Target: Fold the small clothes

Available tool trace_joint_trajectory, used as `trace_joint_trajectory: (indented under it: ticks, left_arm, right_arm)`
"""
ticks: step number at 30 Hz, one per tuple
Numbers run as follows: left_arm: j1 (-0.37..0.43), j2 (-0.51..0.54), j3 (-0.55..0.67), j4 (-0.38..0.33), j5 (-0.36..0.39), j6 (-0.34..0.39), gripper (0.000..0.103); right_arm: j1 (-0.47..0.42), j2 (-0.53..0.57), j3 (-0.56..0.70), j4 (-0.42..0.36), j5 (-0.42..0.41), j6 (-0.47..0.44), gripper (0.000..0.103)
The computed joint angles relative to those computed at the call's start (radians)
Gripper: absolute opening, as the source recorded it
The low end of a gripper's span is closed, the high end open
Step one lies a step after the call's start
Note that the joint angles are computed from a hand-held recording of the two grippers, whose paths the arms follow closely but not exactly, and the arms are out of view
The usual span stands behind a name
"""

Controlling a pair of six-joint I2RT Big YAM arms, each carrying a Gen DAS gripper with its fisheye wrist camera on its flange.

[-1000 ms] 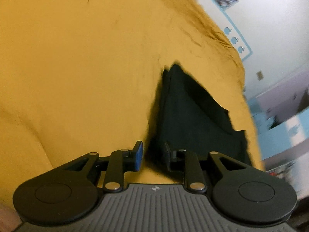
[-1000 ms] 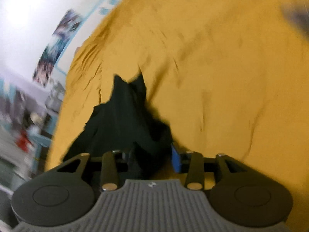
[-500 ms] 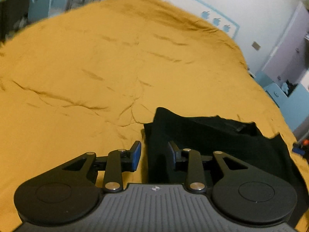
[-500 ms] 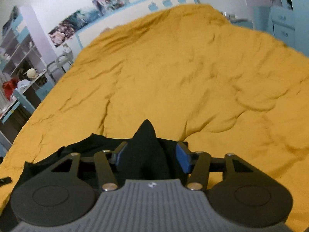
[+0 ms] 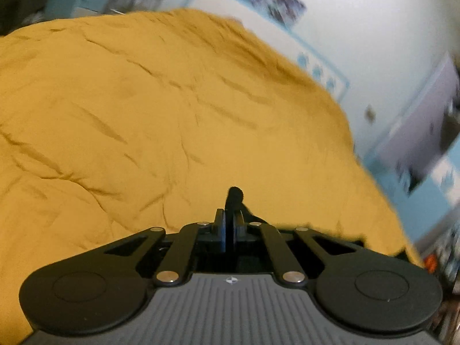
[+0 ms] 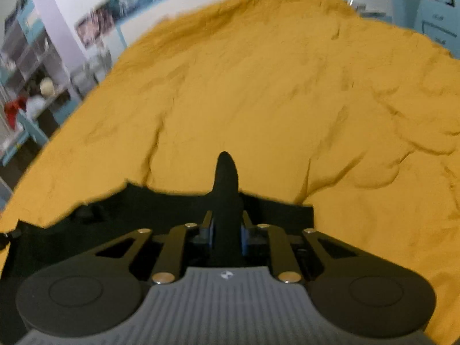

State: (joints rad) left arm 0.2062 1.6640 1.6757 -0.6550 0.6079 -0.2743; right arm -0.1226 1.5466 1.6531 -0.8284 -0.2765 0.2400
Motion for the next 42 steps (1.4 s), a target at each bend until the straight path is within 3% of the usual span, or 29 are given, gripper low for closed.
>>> trace_joint_trajectory:
  ticks: [1, 3, 7, 9, 10, 12, 13, 15, 18, 22, 26, 28, 30, 32, 33, 34, 35, 36, 37, 40, 42]
  left_arm:
    - [0.005, 0.002, -0.001, 0.009, 0.012, -0.015, 0.004]
    - [-0.003, 0.023, 0.024, -0.047, -0.032, 0.021, 0.004]
    - [-0.014, 0.09, 0.081, -0.165, -0.084, 0.038, 0.006]
    - [-0.005, 0.092, 0.097, -0.198, -0.077, 0.022, 0.016]
    - [0.007, 0.079, 0.1, -0.206, -0.069, 0.013, 0.016]
    - [0.025, 0.053, 0.112, -0.247, -0.074, 0.053, 0.018]
    - [0.037, 0.03, 0.111, -0.274, -0.076, 0.092, 0.018]
    - [0.076, -0.041, 0.078, -0.321, -0.02, 0.154, 0.019]
    - [0.137, -0.163, -0.029, -0.339, 0.062, 0.194, 0.031]
    - [0.202, -0.285, -0.151, -0.411, 0.088, 0.243, 0.039]
    - [0.228, -0.327, -0.217, -0.457, 0.079, 0.301, 0.04]
    - [0.218, -0.32, -0.221, -0.494, 0.082, 0.313, 0.054]
    - [0.212, -0.334, -0.238, -0.511, 0.086, 0.334, 0.056]
    - [0.204, -0.356, -0.259, -0.488, 0.088, 0.344, 0.057]
    - [0.203, -0.363, -0.264, -0.489, 0.099, 0.347, 0.054]
    - [0.204, -0.363, -0.265, -0.494, 0.121, 0.355, 0.035]
    - [0.196, -0.362, -0.261, -0.498, 0.119, 0.36, 0.024]
    - [0.183, -0.369, -0.266, -0.489, 0.099, 0.356, 0.015]
    - [0.183, -0.376, -0.269, -0.484, 0.099, 0.355, 0.013]
    - [0.221, -0.419, -0.292, -0.422, 0.205, 0.305, 0.008]
    - [0.26, -0.416, -0.27, -0.459, 0.282, 0.291, 0.007]
  right_arm:
    - [-0.002, -0.02, -0.022, 0.034, 0.003, 0.016, 0.009]
    - [-0.011, -0.039, -0.049, 0.079, -0.002, 0.056, 0.01]
    - [-0.003, 0.024, -0.015, 0.015, 0.046, 0.073, 0.017]
    - [-0.008, 0.048, -0.004, -0.015, 0.037, 0.102, 0.023]
    - [-0.013, 0.039, -0.014, -0.003, 0.025, 0.125, 0.03]
    - [-0.03, -0.001, -0.026, -0.005, 0.008, 0.163, 0.054]
    - [-0.04, -0.028, -0.035, -0.015, -0.01, 0.159, 0.055]
    - [-0.075, -0.099, -0.064, -0.044, -0.092, 0.105, 0.056]
    - [-0.125, -0.227, -0.133, -0.127, -0.16, 0.0, 0.061]
    - [-0.187, -0.367, -0.243, -0.226, -0.186, -0.122, 0.061]
    - [-0.198, -0.453, -0.332, -0.245, -0.189, -0.166, 0.061]
    - [-0.199, -0.472, -0.36, -0.224, -0.205, -0.163, 0.059]
    - [-0.179, -0.476, -0.367, -0.217, -0.186, -0.164, 0.045]
    - [-0.169, -0.462, -0.355, -0.241, -0.185, -0.18, 0.043]
    - [-0.16, -0.465, -0.358, -0.235, -0.164, -0.175, 0.029]
    - [-0.155, -0.462, -0.354, -0.232, -0.157, -0.172, 0.017]
    - [-0.15, -0.459, -0.352, -0.235, -0.143, -0.165, 0.004]
    - [-0.147, -0.455, -0.348, -0.24, -0.126, -0.148, 0.004]
    - [-0.15, -0.451, -0.344, -0.242, -0.131, -0.134, 0.003]
    - [-0.163, -0.473, -0.331, -0.239, -0.147, -0.102, 0.001]
    - [-0.197, -0.498, -0.316, -0.254, -0.206, -0.105, 0.0]
